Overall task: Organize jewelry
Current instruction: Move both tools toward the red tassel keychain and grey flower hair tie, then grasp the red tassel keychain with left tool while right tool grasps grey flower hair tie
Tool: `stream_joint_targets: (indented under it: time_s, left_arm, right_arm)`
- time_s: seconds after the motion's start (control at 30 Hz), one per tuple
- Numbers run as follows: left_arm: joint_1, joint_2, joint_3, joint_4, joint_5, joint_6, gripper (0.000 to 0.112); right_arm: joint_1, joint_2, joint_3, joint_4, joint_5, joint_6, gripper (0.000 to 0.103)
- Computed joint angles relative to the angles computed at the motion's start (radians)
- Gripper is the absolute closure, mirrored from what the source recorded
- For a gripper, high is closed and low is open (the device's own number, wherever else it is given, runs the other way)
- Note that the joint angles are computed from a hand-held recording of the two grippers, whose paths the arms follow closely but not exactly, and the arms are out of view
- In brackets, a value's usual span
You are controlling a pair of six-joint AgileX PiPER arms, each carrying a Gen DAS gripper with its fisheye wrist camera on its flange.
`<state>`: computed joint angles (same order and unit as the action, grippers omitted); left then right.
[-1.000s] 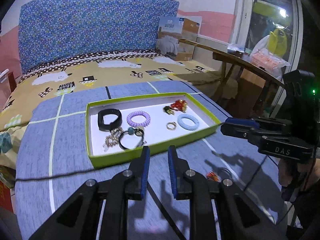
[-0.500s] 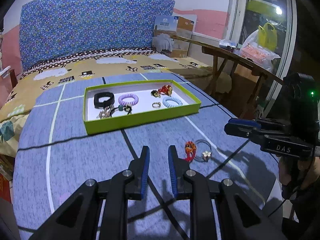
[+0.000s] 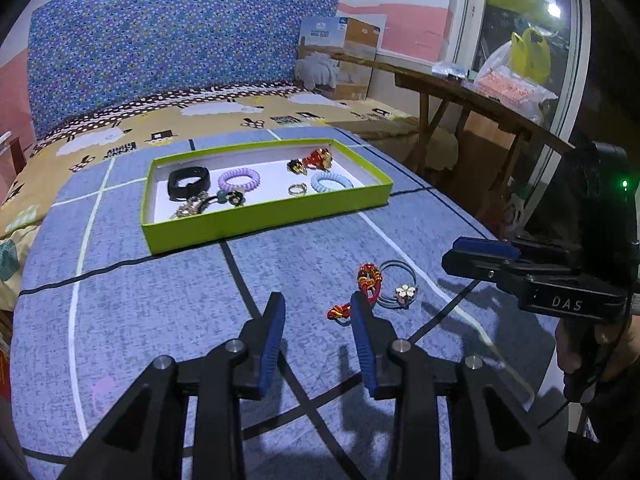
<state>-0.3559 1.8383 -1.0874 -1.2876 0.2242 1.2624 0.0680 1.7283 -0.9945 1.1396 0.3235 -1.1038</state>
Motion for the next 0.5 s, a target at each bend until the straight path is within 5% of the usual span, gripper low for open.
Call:
stream_joint_targets:
  time_s: [0.33,0.5]
  left_arm:
    - [-0.050,0.083,-0.094,0.285,0.024,-0.205,0.077]
    - [-0.074,0.133,-0.172,0.565,0.068,-0.448,0.077]
  right_arm:
    - [-0.009,0.025,-0.004,-0.029,0.003,0.040,0.068]
    - [-0.014,0.023,-0.003,-0.035,0.006,0.047,0.068]
